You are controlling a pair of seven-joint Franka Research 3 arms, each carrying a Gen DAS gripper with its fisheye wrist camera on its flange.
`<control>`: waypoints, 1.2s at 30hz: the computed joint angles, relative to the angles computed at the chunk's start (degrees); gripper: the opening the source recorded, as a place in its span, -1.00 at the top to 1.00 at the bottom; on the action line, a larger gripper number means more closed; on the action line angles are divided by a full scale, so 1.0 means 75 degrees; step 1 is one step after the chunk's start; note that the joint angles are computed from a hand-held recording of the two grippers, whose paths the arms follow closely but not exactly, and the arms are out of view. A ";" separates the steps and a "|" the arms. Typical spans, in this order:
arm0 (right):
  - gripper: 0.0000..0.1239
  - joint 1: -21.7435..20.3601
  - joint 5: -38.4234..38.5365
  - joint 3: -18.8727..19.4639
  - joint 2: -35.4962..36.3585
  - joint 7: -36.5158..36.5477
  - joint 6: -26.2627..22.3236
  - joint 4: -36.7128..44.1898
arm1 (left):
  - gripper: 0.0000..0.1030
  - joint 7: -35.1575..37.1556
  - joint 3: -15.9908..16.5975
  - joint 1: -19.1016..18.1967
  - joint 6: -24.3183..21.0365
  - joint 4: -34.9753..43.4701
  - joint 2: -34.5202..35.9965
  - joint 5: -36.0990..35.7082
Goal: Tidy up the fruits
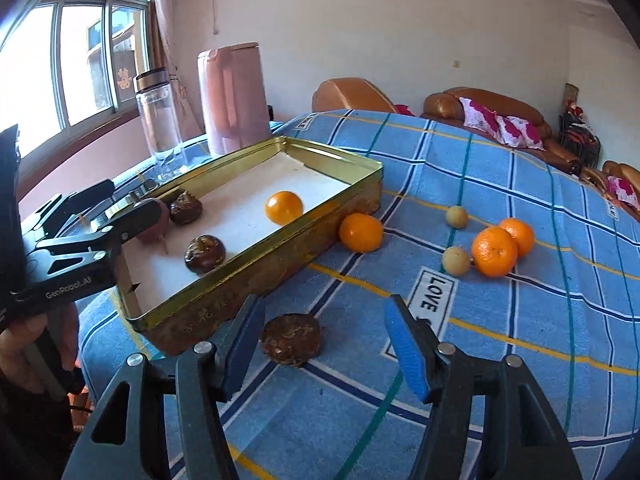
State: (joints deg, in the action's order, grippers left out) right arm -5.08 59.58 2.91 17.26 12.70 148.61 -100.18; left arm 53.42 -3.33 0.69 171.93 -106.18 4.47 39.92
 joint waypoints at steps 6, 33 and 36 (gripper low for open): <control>-0.02 0.0254 -0.1019 -0.0091 0.0217 0.0686 0.0048 0.0001 | -0.89 0.0251 -0.0046 0.0028 0.0052 -0.0039 -0.0016 -0.0349; 0.32 -0.0718 -0.2212 -0.0145 0.1816 0.3520 0.1971 0.2192 | -0.55 0.3867 -0.0950 -0.1342 -0.2814 0.3975 0.2480 -0.3263; 0.32 -0.0906 -0.2472 -0.0051 0.1988 0.3816 0.1937 0.2375 | -0.38 0.3971 -0.0954 -0.1608 -0.3370 0.4833 0.3090 -0.3278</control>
State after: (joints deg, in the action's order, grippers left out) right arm -11.88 41.04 2.53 32.17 41.32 163.14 -82.36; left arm 83.20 -10.49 -11.37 146.66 -69.94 27.64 15.34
